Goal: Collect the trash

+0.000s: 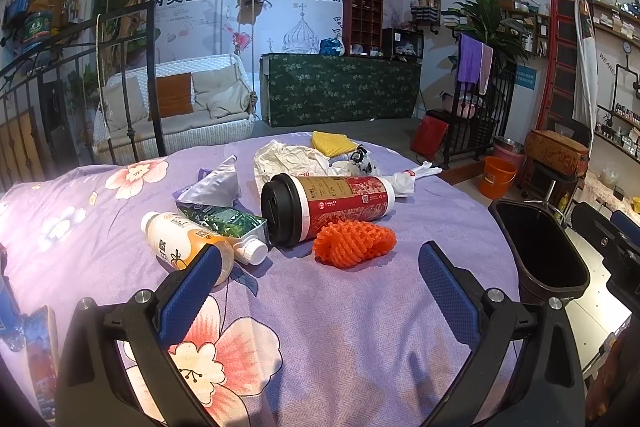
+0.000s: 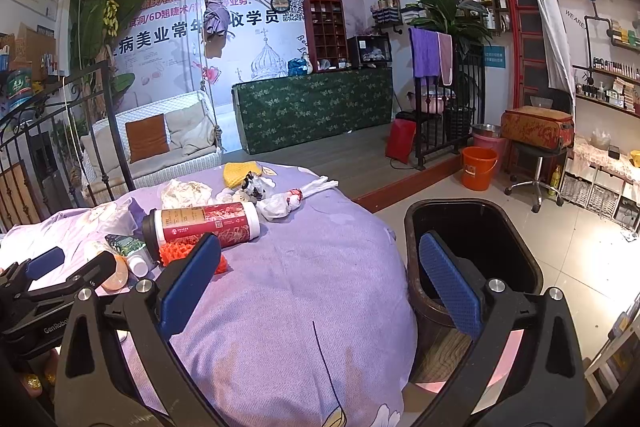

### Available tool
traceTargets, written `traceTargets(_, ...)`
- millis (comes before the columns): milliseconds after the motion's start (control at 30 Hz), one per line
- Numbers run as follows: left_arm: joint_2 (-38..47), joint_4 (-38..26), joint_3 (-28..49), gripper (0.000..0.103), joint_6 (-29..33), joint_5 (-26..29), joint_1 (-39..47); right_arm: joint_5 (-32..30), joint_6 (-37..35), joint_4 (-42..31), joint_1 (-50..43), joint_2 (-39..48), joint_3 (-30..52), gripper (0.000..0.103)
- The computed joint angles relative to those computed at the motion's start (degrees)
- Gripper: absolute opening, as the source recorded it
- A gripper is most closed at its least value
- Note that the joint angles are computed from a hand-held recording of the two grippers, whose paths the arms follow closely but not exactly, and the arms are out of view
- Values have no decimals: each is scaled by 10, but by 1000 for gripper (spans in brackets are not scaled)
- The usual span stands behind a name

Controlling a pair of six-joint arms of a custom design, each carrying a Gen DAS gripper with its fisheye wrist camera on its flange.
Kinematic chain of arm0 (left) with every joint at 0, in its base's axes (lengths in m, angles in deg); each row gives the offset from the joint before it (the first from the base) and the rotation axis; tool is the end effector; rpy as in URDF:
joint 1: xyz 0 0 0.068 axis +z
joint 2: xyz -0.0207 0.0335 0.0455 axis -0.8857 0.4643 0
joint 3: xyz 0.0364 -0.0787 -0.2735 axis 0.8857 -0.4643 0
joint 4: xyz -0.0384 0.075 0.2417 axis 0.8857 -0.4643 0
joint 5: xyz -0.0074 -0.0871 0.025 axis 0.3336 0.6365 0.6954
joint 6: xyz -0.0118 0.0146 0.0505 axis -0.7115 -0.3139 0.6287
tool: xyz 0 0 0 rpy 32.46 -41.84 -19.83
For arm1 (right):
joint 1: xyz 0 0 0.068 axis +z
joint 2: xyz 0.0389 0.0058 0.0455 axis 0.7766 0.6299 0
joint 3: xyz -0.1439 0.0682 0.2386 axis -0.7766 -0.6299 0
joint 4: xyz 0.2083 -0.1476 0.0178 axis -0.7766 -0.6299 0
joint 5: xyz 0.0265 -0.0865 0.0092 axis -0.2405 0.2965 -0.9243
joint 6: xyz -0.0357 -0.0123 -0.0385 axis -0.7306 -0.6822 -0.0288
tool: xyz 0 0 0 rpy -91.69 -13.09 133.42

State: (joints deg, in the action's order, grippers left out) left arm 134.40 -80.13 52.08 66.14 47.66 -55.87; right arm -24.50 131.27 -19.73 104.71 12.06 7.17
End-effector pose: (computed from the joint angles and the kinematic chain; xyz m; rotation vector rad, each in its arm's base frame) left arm 0.2024 0.0115 0.2756 0.2374 2.0285 -0.1727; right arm 0.1659 0.1735 0.3068 0.3851 1.8940 -0.0982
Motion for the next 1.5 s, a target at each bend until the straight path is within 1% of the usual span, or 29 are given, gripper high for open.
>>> traceTargets(233, 1, -3, 1, 97, 0, -1, -1, 3, 16, -5, 11, 22, 9, 98)
traceTargets(633, -1, 1, -6, 97, -1, -2, -2, -3, 15, -13, 8, 22, 16, 98)
traceTargets(1133, 11, 4, -8, 97, -2, 1, 9, -9, 7, -5, 5, 26, 14, 98)
traceTargets(1233, 36, -11, 3, 97, -2, 5, 20, -34, -16, 12, -8, 33, 12, 98)
traceTargets(1333, 62, -33, 16, 97, 1, 10, 33, -83, -64, 39, -33, 48, 14, 98)
traceTargets(1433, 97, -64, 37, 97, 7, 4, 48, -159, -123, 75, -69, 75, 21, 98)
traceTargets(1500, 109, -76, 45, 97, 14, 5, 62, -229, -159, 92, -96, 101, 36, 98)
